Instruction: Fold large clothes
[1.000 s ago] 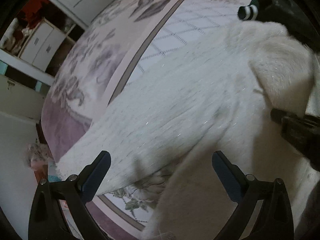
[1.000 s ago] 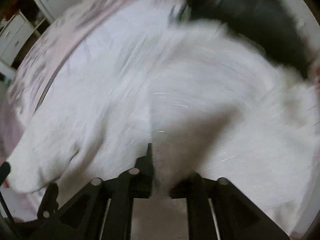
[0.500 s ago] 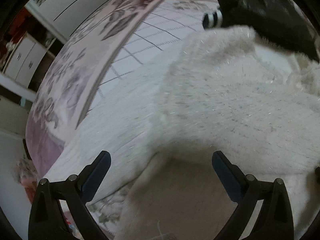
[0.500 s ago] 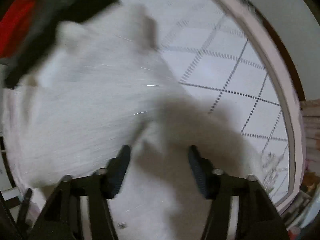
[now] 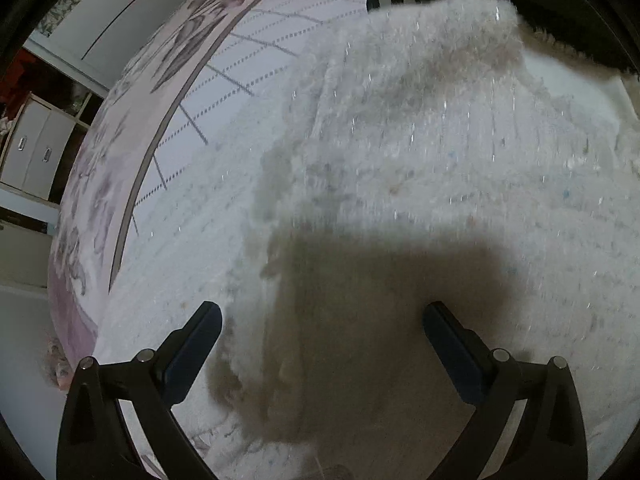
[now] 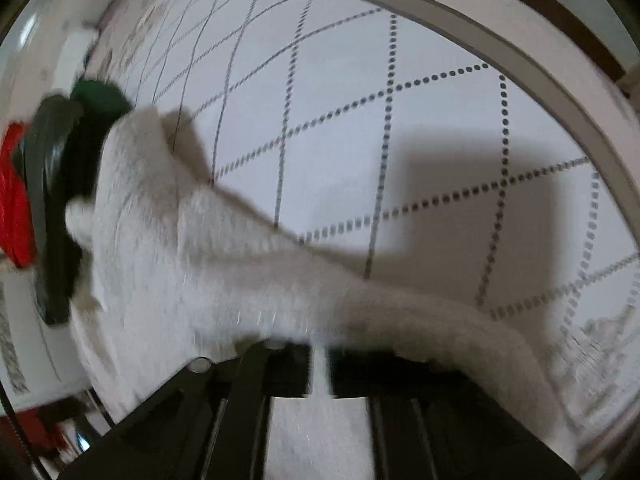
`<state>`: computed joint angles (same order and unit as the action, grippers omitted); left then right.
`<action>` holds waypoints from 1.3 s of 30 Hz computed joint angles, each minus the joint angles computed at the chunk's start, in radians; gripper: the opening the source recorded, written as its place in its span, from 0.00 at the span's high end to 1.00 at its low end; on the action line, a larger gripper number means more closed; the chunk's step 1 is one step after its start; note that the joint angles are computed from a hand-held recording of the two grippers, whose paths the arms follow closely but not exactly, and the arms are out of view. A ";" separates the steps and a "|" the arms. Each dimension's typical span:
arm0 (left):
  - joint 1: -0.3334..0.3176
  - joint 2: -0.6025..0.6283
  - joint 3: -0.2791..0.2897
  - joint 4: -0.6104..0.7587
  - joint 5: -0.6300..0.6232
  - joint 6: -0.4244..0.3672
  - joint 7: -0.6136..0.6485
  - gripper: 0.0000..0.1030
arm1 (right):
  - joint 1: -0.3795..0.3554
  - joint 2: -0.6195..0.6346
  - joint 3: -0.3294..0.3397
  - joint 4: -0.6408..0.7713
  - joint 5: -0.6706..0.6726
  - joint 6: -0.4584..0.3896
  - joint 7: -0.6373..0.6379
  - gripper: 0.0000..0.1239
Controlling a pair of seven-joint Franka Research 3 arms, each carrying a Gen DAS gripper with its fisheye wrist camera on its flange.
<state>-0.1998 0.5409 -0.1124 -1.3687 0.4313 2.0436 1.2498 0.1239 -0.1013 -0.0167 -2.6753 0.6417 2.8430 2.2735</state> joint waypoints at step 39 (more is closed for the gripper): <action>0.475 -0.551 0.144 -0.746 -0.423 0.454 -0.385 0.91 | 0.448 0.589 0.056 1.021 -0.639 -0.738 0.234 0.40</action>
